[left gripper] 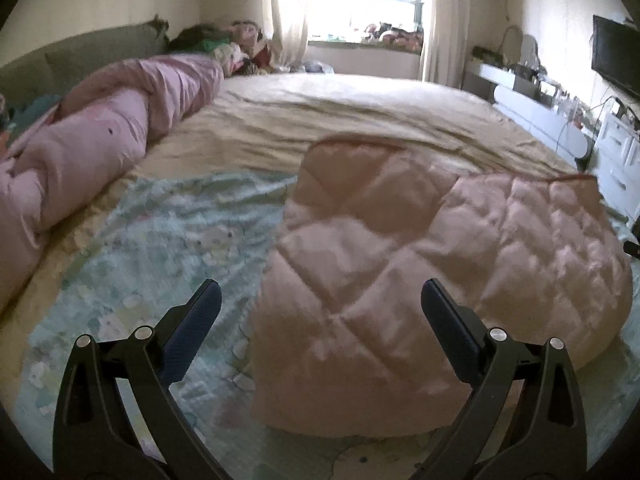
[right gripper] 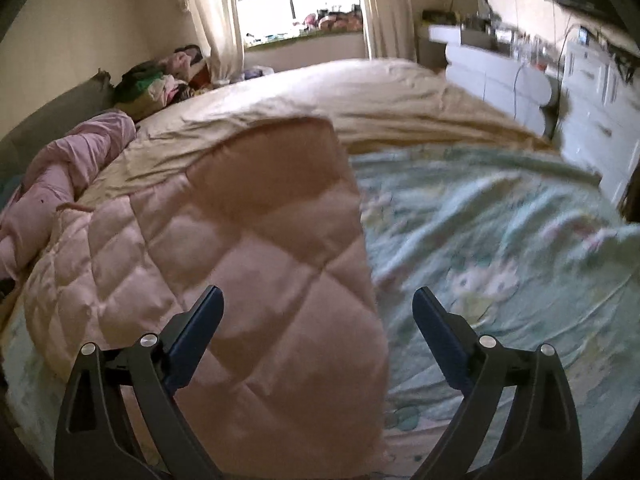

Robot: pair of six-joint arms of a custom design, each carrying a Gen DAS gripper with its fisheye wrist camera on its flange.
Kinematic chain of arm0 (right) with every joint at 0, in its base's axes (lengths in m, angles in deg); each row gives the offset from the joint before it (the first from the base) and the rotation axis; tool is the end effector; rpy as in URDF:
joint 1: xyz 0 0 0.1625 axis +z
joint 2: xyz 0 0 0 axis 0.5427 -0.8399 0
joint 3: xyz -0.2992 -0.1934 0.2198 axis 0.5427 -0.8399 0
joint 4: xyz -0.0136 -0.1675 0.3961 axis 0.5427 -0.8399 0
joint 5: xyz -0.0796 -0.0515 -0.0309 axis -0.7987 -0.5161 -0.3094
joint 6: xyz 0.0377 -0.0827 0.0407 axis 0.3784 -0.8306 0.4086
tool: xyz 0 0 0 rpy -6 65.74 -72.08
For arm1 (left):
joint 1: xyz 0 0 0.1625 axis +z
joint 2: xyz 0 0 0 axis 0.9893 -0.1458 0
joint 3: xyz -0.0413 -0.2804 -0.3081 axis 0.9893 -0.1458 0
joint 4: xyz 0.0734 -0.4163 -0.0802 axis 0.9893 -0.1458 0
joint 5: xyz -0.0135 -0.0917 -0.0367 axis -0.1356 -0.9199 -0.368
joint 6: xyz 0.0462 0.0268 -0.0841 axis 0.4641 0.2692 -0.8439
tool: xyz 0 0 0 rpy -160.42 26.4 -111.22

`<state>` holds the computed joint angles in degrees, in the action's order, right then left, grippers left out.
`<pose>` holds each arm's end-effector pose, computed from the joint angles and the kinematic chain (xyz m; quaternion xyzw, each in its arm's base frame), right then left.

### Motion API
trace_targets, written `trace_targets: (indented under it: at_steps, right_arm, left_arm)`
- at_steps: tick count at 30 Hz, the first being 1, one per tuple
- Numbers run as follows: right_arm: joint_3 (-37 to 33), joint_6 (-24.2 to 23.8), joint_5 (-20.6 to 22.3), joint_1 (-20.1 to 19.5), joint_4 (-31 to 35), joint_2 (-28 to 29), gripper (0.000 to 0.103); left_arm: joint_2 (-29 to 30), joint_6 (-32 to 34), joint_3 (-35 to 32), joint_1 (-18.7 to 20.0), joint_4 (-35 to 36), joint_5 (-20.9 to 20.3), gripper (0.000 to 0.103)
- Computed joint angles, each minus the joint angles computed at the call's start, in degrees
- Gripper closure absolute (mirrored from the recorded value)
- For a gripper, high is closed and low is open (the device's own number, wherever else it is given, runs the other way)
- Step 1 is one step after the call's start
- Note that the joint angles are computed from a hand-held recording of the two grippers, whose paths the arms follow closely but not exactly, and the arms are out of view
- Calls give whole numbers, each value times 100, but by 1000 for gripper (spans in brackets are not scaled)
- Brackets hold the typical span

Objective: Fold large clothes
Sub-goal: 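Grasp the coat edge again with both tools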

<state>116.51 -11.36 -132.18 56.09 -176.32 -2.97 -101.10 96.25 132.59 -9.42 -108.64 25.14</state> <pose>0.0901 -0.8064 0.1509 0.2054 -0.8932 0.3189 0.2413 -0.0014 -0.6899 0.2680 0.0658 0.8232 -0.4188 0.3778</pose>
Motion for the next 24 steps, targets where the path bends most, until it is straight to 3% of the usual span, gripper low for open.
trace_targets:
  at_steps: [5,6,7,8,9,10,12,13,15,19,24]
  right_arm:
    - [-106,340,500,-168,448,60,10]
    - [-112,390,531,-179,437,73,13]
    - [-122,391,505,-172,418,80,28]
    - [-136,354,457,-166,354,109,47]
    - [-146,344,448,-164,344,112,54]
    - [-135,346,480,-169,332,105,69]
    - [-77,201,513,-137,173,100,81]
    - [-62,109,498,-92,25,116,85]
    - [-132,90,467,-1,-162,156,87]
    - [-574,214,582,161,-249,300,88]
    - [-1891,358,28,341,307,1009,88]
  left_arm:
    - [65,-461,5,264,450,-278,10]
    - [105,-441,-1,287,448,-305,10]
    - [137,-430,-10,310,450,-345,10]
    - [141,-459,-6,339,474,-438,18]
    - [139,-483,-6,356,518,-546,31]
    - [161,-431,-19,346,502,-528,39]
    - [229,-174,-67,274,429,-399,66]
    - [263,-63,-114,233,413,-339,70]
    - [380,352,-266,114,233,-73,82]
    - [504,504,-733,20,217,64,84]
    - [854,293,-1434,89,765,326,84]
